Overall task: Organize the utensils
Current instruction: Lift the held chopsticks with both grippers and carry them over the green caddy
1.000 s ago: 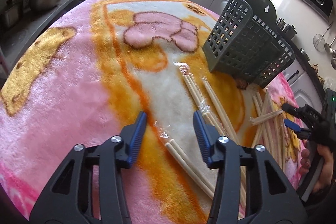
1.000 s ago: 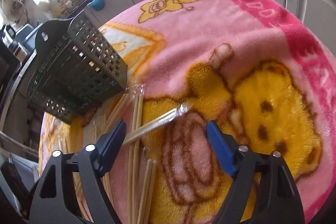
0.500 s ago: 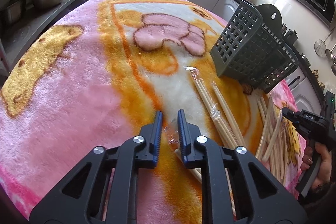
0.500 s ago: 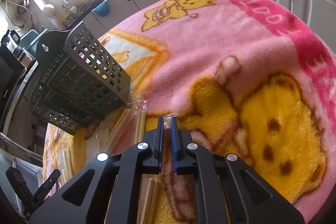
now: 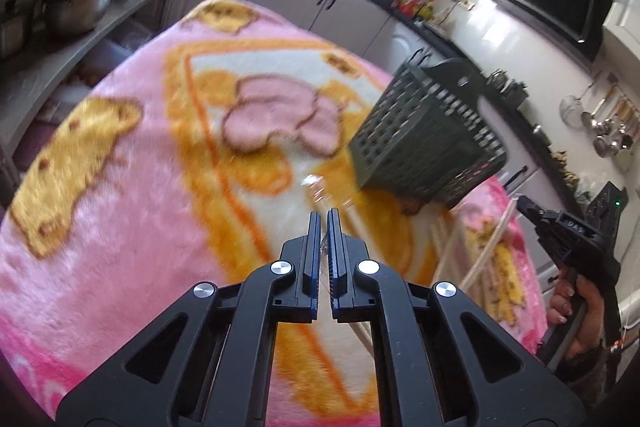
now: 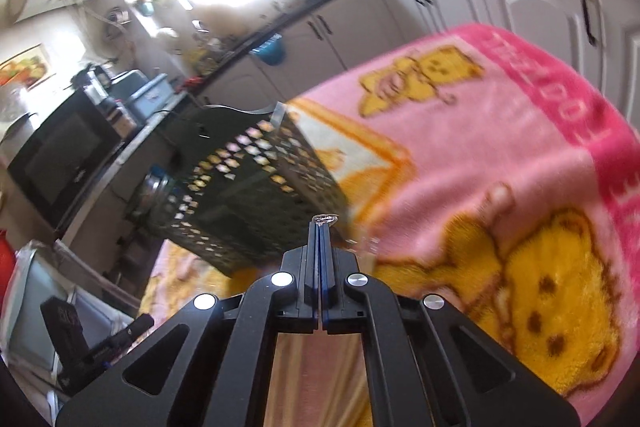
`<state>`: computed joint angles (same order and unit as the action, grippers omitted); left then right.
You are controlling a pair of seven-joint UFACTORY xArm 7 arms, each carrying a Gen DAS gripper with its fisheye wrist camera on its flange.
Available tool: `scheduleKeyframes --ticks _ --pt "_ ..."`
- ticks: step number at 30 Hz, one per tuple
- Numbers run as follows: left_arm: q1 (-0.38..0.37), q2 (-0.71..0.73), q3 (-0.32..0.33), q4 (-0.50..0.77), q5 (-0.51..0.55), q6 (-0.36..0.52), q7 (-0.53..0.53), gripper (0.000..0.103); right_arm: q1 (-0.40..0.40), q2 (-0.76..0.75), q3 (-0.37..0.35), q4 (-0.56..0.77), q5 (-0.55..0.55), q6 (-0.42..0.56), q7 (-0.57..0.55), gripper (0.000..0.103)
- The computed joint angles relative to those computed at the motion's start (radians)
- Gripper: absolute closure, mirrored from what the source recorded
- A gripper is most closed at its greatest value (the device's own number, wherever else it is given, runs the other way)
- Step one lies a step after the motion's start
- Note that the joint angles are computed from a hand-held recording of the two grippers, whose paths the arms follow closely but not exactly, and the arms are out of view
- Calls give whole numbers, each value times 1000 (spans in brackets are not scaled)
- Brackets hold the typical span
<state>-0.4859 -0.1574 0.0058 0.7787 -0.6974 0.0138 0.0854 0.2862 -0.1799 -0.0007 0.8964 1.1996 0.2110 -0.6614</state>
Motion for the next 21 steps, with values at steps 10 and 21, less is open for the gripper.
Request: scheduleKeyframes --ticks 10,21 --pt "-106 -15 58 121 -208 22 261 101 50 -55 -1 38 49 13 -130 102" --pt "-84 43 14 346 -471 148 583 102 84 -57 4 120 11 8 -175 102"
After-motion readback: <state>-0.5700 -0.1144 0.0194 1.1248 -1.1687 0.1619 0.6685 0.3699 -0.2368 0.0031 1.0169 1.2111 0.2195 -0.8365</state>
